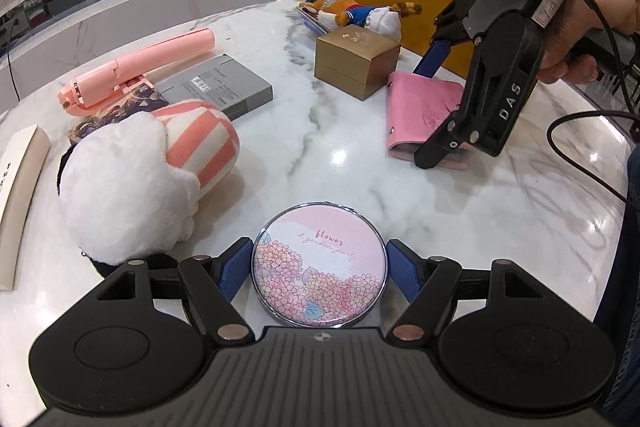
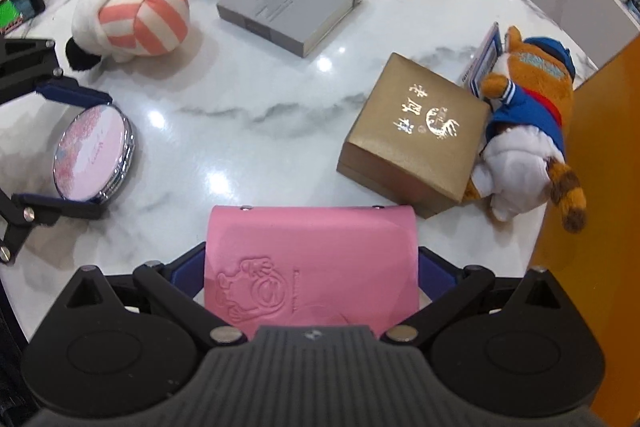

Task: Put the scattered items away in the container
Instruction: 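Lift and carry the compact and pink wallet over the orange box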

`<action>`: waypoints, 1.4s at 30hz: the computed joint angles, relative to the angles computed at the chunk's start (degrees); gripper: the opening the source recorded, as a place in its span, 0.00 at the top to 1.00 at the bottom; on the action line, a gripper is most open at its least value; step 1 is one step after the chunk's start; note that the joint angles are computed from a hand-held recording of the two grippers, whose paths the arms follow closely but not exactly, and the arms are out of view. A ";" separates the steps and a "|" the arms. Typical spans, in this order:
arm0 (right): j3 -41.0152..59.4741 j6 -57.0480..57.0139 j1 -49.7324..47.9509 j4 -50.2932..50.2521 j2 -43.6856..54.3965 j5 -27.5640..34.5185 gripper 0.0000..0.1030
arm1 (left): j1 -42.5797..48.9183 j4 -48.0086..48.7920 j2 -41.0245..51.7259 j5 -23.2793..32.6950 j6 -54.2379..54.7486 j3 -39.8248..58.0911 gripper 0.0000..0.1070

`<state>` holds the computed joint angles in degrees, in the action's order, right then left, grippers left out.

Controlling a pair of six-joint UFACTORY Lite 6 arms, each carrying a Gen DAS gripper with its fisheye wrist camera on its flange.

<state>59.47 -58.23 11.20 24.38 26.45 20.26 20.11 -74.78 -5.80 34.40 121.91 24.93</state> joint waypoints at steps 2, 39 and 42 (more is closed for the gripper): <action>-1.01 0.36 0.31 -0.48 -0.75 -0.76 0.01 | 0.12 0.52 -0.20 -0.04 -0.42 0.02 0.21; -3.54 -6.74 -11.46 -1.77 -31.44 14.90 0.02 | -21.83 23.11 -11.01 -0.19 -34.70 20.33 0.21; -1.97 -8.87 -15.08 -1.78 -33.37 17.37 0.02 | -26.71 24.81 -9.60 -2.14 -37.82 23.48 0.21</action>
<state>57.50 -67.09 -3.87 22.59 -6.92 37.62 -6.60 -49.97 -15.40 32.26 84.09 48.41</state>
